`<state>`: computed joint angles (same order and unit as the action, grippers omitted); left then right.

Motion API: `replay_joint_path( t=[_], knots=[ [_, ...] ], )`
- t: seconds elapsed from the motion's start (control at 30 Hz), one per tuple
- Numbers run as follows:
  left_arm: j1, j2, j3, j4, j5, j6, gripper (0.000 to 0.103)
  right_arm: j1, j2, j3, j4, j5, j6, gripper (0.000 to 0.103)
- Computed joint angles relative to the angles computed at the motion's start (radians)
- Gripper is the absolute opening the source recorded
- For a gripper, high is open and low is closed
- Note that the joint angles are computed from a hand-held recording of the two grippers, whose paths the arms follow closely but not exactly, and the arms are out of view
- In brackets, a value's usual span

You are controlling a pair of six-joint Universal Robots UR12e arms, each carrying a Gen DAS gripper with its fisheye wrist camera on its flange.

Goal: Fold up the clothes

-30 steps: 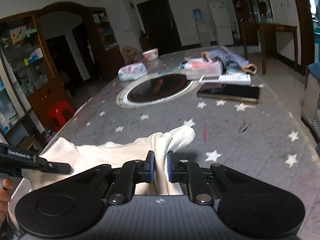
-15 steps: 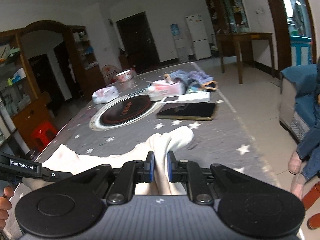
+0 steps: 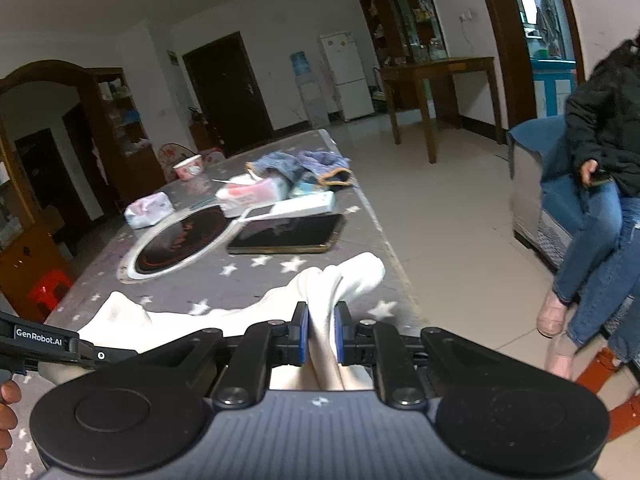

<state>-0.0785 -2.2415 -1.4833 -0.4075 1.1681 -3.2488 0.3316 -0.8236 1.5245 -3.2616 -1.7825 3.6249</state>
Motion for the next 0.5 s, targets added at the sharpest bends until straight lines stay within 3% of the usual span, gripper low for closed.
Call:
replay_joint_path(
  t=[0.5],
  knots=[
    [0.003,-0.003,-0.009,-0.065,-0.001,0.075,0.018,-0.012,0.022,-0.016,0.099,-0.003,0.012,0.012]
  ],
)
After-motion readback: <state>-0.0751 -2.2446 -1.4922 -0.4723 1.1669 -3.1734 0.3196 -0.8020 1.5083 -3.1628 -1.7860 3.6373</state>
